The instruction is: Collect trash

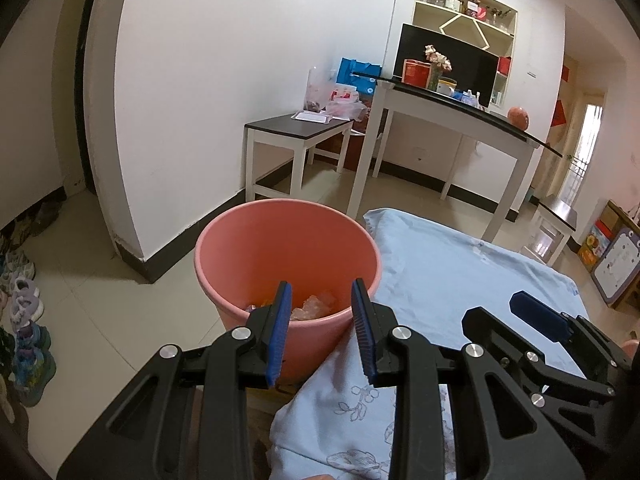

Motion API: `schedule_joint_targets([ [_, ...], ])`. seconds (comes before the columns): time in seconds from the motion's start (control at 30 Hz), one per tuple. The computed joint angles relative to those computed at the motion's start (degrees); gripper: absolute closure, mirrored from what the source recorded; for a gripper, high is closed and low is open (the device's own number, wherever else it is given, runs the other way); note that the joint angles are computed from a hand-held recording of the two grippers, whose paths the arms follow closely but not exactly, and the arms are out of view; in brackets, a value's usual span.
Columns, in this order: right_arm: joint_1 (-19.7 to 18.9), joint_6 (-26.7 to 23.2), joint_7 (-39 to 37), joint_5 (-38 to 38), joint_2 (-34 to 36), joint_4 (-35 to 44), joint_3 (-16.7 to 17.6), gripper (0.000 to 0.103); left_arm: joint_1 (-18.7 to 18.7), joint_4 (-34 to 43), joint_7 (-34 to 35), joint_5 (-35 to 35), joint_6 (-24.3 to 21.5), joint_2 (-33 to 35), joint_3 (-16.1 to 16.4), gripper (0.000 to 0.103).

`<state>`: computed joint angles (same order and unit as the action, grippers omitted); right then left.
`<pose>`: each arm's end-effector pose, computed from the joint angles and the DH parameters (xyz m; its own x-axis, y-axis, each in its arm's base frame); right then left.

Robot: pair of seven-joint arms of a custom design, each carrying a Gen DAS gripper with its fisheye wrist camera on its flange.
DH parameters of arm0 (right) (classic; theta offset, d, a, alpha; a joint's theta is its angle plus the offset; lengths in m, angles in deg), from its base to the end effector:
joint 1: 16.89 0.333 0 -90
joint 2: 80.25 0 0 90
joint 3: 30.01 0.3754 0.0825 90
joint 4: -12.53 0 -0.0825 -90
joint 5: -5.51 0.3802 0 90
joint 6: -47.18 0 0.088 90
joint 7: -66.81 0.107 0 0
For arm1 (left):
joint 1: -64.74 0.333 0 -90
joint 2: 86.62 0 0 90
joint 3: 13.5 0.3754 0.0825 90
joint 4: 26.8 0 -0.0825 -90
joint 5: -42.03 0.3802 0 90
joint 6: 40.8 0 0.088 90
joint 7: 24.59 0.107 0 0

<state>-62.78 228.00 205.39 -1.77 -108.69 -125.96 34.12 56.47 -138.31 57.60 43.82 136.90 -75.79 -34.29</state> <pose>0.4424 0.2396 0.5488 -0.1187 -0.9781 -0.1709 -0.4972 0.2076 -0.8424 0.5783 -0.3017 0.5716 -0.4218 -0.8938 0.1525 -0.5637 0.1268 -0.8162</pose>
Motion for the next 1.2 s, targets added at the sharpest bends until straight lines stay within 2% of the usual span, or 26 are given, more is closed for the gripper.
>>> schedule_joint_targets([
  [0.3,2.10,0.06,0.36,0.25,-0.42,-1.12,-2.09,0.038,-0.48,-0.44,-0.35,0.98,0.16,-0.45,0.29,0.072],
  [1.2,2.73,-0.06,0.96,-0.14,-0.45,-1.57,-2.73,0.038,-1.63,-0.65,-1.73,2.71,0.07,-0.43,1.23,0.072],
])
